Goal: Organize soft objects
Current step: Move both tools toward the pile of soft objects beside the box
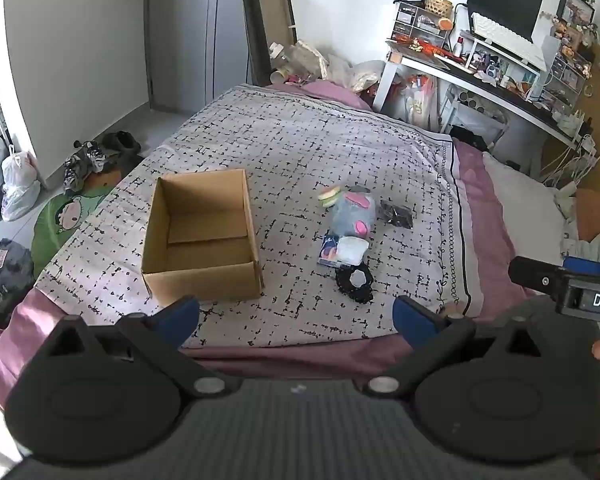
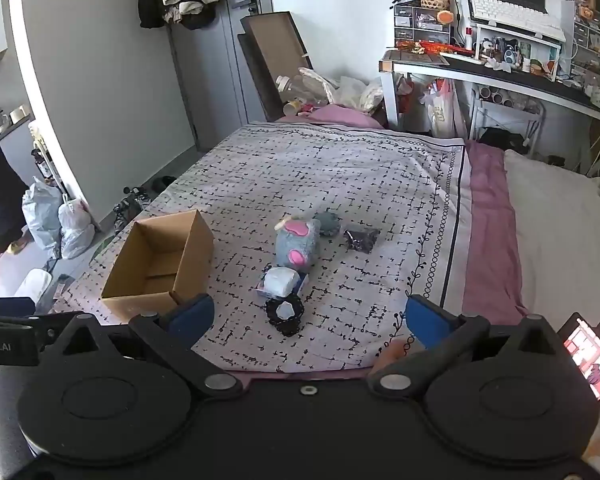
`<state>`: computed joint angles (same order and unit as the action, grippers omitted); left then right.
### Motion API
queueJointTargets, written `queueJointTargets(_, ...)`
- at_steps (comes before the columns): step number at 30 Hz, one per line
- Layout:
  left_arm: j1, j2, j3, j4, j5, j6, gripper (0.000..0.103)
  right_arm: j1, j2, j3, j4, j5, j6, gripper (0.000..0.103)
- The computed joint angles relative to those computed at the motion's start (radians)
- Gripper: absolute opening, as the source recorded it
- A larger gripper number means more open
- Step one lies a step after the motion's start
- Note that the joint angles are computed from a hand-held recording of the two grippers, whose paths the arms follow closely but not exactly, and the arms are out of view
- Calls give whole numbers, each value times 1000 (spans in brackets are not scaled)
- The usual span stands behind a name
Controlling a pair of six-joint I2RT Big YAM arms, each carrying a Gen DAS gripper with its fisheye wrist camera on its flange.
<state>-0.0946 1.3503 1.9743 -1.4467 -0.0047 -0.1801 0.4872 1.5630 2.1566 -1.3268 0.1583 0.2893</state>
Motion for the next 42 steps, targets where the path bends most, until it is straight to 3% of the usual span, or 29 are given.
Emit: queueJointTargets(42,15,16,2,-2,11,18,102,-4,-3,-32,50,-45,-2,103)
